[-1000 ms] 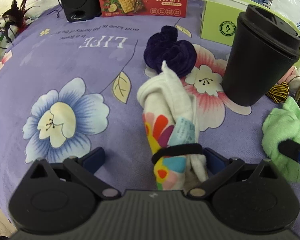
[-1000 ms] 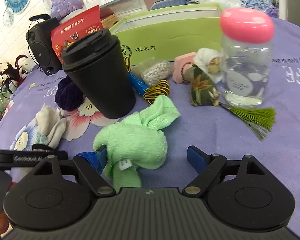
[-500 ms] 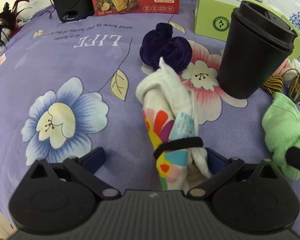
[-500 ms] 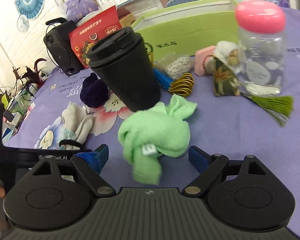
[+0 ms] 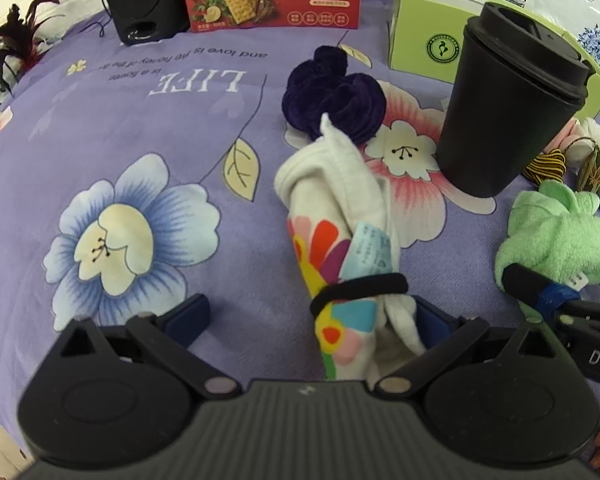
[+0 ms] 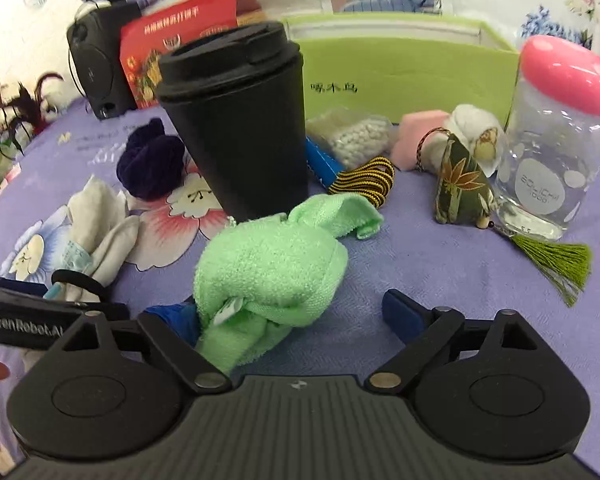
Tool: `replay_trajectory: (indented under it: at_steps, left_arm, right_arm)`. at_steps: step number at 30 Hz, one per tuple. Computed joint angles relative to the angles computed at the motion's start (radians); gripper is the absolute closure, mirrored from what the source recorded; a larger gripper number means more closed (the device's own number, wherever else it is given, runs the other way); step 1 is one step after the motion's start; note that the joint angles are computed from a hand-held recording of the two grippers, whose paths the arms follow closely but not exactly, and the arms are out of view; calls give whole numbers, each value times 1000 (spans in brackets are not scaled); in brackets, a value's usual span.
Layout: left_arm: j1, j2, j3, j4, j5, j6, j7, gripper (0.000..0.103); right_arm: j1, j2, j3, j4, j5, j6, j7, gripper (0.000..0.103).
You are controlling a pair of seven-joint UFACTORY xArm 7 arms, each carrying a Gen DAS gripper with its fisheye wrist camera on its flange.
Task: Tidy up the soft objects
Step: 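Close left tool on the white cloth while right tool closes on the green towel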
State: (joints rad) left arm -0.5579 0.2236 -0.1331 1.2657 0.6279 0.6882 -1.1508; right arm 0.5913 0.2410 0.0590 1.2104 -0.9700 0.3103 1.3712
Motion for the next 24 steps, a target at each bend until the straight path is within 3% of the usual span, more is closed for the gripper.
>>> replay_trajectory:
  at_steps: [8, 12, 13, 14, 15, 16, 17, 18, 19, 24]
  left_arm:
    - [-5, 4, -1, 10, -4, 16, -1, 1]
    - [0, -4, -2, -2, -7, 2, 9, 5]
    - [-1, -6, -2, -4, -5, 0, 8, 10]
    - [-3, -8, -4, -3, -1, 0, 11, 22]
    - [-2, -15, -7, -7, -2, -9, 21, 28]
    - [-1, -21, -10, -9, -5, -13, 32, 49]
    - [-4, -24, -13, -3, -4, -5, 36, 63]
    - [-7, -26, -15, 2, -3, 4, 38, 68]
    - [-9, -28, -16, 4, -1, 10, 34, 71]
    - [5, -89, -28, -38, -22, -15, 24, 75]
  right_arm:
    - [23, 56, 4, 85, 58, 94, -101, 17]
    - [32, 51, -15, 68, 14, 63, -84, 15]
    - [29, 53, -15, 68, 14, 55, -93, 16]
    - [31, 51, -22, 65, -6, 41, -83, 17]
    - [34, 50, -33, 60, -34, 19, -56, 21]
    - [39, 47, -43, 54, -68, 4, -24, 23]
    - [43, 43, -50, 49, -103, -5, 0, 33]
    - [47, 37, -58, 44, -146, -16, 35, 68]
    - [40, 32, -53, 41, -153, -22, 54, 76]
    - [10, -65, -37, -43, -255, -54, 191, 82]
